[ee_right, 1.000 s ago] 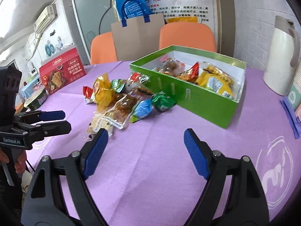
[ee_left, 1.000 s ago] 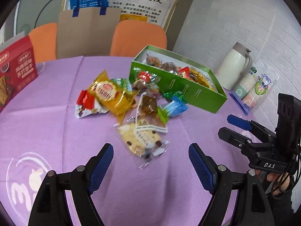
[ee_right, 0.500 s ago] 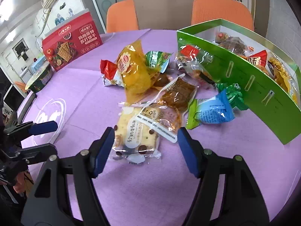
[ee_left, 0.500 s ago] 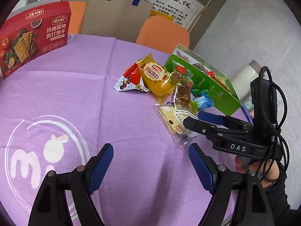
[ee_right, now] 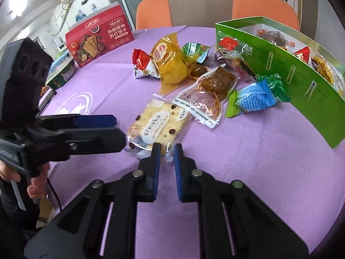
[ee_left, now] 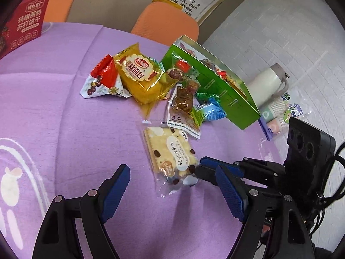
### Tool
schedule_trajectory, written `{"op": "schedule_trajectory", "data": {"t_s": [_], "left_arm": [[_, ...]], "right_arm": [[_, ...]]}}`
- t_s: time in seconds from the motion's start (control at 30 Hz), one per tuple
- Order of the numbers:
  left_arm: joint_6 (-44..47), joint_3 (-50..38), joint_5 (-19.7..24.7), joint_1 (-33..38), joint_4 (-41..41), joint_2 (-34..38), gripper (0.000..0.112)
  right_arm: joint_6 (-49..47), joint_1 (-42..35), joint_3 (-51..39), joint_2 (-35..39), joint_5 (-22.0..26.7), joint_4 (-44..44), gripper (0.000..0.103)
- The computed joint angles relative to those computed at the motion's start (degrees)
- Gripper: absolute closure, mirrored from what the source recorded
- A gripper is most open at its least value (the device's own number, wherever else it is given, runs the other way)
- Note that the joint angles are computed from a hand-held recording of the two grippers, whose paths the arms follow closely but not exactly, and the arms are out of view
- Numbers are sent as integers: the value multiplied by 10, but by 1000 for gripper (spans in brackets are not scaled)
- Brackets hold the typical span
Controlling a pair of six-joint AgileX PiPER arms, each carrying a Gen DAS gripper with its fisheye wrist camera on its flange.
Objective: Organize snacks
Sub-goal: 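Close the right gripper on the bread bag and lift it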
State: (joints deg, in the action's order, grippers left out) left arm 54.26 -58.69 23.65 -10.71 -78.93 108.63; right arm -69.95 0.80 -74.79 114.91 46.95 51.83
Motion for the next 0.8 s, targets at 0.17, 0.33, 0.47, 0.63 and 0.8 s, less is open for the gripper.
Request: {"op": "schedule_trajectory", "data": {"t_s": [0.17,0.33,0.47,0.63,0.8], "left_arm": [[-34,-30,21,3,28,25,47],[-58,-35,8,-5,53,25,47],[-75,-48,7,-8,67,32,50],[-94,-57,-11,-15,84,38,59],[-33,-49,23,14,20,45,72]], "right_arm": [[1,-10,-17,13,23,12,79],[33,-11,-46,44,42,13,78],[39,-11,-57,54,50,21,77],[43,-7,-63,59,47,26,76],[24,-4,-48,51,36,35,72]]}}
